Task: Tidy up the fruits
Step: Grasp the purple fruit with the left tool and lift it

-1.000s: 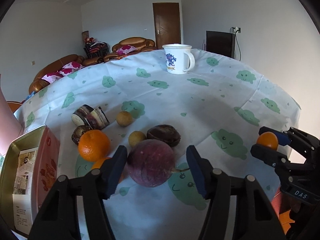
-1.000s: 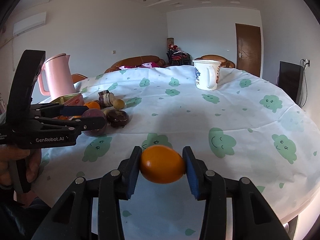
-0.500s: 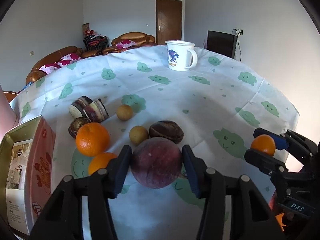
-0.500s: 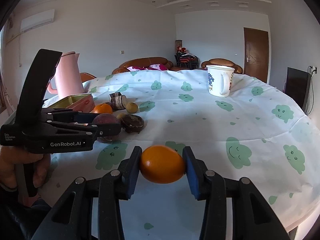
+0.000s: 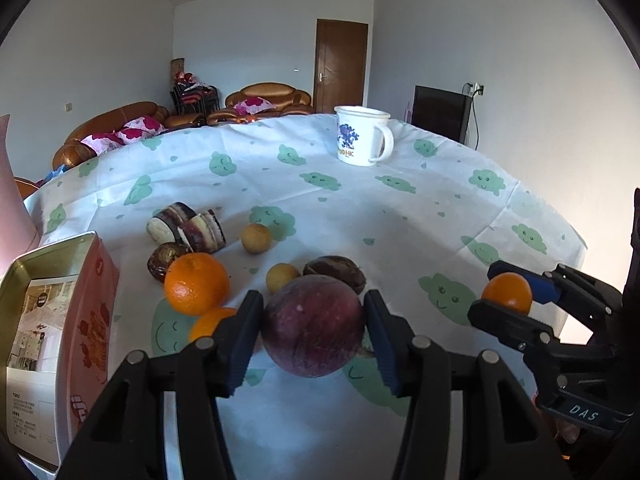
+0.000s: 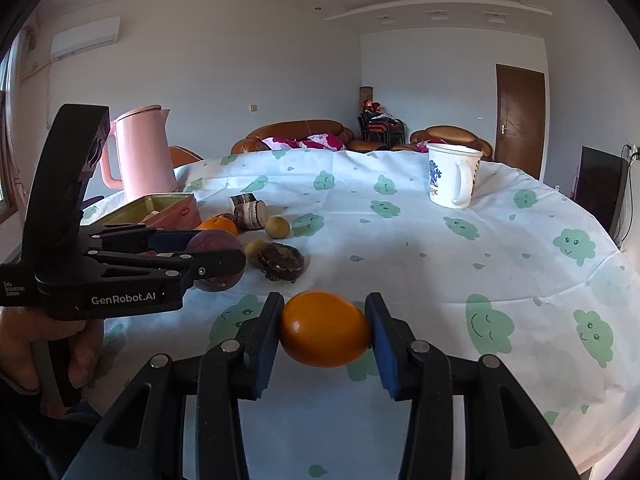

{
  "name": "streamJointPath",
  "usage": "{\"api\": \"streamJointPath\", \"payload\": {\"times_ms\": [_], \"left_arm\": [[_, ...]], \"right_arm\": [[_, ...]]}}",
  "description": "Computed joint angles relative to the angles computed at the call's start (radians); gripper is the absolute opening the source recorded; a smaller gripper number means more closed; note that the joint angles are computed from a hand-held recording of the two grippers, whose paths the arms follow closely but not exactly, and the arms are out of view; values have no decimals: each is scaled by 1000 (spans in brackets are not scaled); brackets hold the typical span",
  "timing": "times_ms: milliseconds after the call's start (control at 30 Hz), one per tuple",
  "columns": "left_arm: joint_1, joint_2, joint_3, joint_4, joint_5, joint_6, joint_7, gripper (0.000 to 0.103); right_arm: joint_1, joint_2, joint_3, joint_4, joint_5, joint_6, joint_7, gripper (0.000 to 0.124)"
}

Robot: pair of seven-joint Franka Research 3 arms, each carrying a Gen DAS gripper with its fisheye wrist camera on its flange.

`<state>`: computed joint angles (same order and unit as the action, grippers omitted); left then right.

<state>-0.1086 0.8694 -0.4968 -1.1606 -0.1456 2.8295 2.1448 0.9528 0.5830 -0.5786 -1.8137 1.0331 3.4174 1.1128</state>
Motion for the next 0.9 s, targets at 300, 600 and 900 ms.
{"api": "streamJointPath", "payload": {"times_ms": [300, 600, 900], "left_arm": [[59, -31, -59, -83, -9, 98, 23, 54], [108, -40, -119, -125, 24, 168, 18, 54], [154, -41, -171, -157, 76, 219, -10, 54]], "right_arm": [[5, 11, -12, 30, -35, 1, 2, 44], [-4, 23, -5, 73, -42, 3, -32, 44], [-10, 33, -4, 103, -49, 2, -49, 44]]}}
